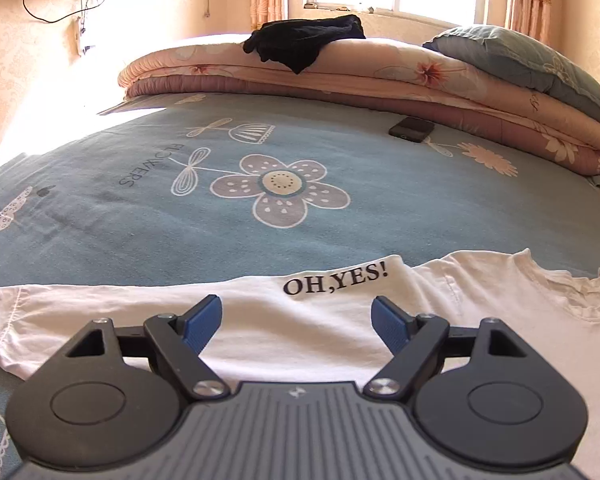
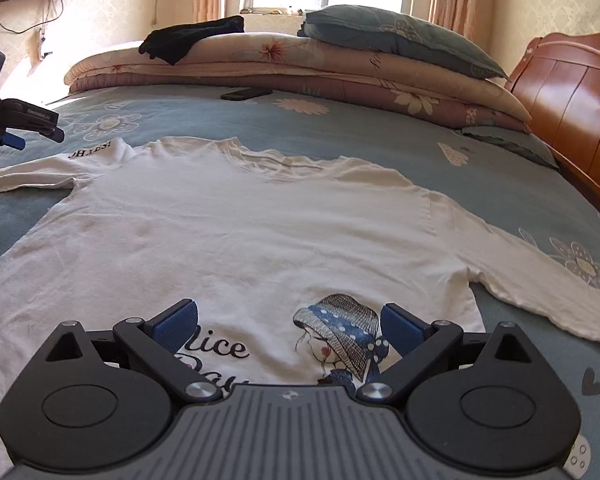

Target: Fold clothes

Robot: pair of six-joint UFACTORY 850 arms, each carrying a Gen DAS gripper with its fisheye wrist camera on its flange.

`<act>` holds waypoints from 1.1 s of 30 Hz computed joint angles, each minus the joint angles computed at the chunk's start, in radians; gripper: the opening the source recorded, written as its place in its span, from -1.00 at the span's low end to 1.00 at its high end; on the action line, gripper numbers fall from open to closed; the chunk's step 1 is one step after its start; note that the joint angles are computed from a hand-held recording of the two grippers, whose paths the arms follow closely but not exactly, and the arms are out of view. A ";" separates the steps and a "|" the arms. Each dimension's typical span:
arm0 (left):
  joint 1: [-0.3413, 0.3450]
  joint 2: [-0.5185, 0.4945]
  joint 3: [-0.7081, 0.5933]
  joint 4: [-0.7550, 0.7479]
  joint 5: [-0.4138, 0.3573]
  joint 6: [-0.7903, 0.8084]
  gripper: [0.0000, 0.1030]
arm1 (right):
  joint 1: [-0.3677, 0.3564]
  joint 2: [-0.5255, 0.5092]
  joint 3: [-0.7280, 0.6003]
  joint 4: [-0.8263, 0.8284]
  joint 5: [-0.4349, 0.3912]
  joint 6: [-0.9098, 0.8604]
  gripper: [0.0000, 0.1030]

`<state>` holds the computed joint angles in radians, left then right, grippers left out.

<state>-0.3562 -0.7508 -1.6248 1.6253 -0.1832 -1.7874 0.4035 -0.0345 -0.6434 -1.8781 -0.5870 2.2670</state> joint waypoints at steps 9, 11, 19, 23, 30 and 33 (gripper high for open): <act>0.012 -0.048 -0.012 0.148 -0.074 -0.106 0.81 | -0.120 -0.084 -0.333 0.111 0.208 -0.513 0.51; 0.014 -0.053 -0.007 0.158 -0.111 -0.122 0.81 | -0.143 -0.154 -0.432 0.176 0.257 -0.600 0.29; 0.058 -0.094 -0.040 -0.001 -0.107 -0.042 0.85 | -0.167 -0.304 -0.708 0.478 0.234 -0.890 -0.41; 0.063 -0.094 -0.035 0.013 -0.097 -0.073 0.89 | -0.175 -0.219 -0.684 0.389 0.203 -0.750 -0.14; 0.064 -0.084 -0.019 0.077 -0.101 -0.130 0.89 | -0.151 -0.198 -0.676 0.474 0.111 -0.882 0.09; 0.063 -0.074 -0.005 0.167 -0.104 -0.219 0.89 | -0.160 -0.210 -0.652 0.343 0.144 -0.764 0.09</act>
<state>-0.2928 -0.8244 -1.6294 1.7927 -0.2871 -2.0062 0.2431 -0.2443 -1.2958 -1.5350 -0.4429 1.5032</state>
